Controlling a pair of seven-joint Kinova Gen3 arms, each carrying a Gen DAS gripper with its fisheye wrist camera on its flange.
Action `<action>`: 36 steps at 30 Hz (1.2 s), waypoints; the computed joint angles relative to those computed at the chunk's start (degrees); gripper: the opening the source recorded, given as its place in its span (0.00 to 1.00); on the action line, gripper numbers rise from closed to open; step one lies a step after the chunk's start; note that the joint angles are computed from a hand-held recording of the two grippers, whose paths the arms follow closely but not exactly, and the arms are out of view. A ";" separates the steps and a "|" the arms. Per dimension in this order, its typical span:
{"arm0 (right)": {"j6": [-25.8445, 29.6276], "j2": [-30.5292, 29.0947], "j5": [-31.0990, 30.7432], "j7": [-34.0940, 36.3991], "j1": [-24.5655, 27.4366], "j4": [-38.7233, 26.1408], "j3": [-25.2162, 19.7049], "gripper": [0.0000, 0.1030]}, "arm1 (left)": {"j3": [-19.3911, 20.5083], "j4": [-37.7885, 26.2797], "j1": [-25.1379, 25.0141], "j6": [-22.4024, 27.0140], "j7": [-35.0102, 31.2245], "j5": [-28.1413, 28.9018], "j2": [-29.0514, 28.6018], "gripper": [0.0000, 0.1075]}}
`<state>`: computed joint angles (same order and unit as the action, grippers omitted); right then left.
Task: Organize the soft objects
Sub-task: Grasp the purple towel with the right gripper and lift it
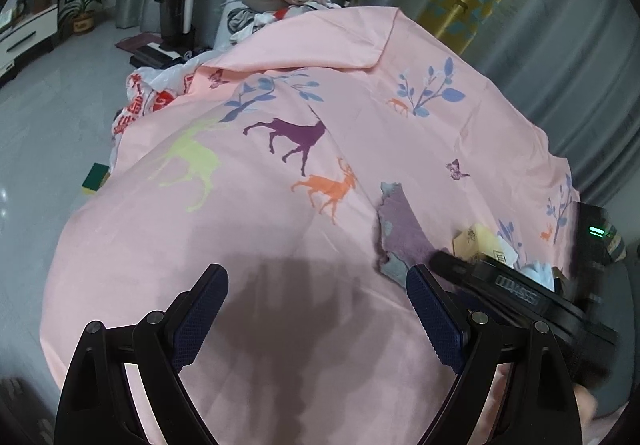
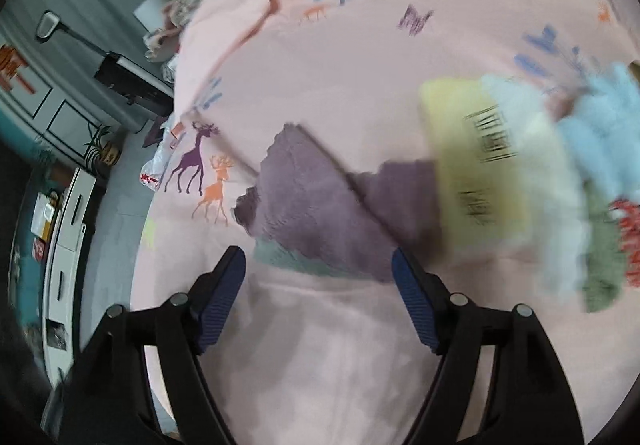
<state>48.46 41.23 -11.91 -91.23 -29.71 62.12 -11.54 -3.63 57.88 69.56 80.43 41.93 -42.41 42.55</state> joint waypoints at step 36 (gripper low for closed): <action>3.75 -5.99 -16.27 32.24 21.92 13.56 -3.86 0.63 | 6.14 -24.39 -7.09 -11.67 -29.24 8.13 12.94 0.85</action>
<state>52.21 35.25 -28.18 -58.99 -7.79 75.68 -15.40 2.51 33.49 62.47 68.76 12.69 -34.28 55.49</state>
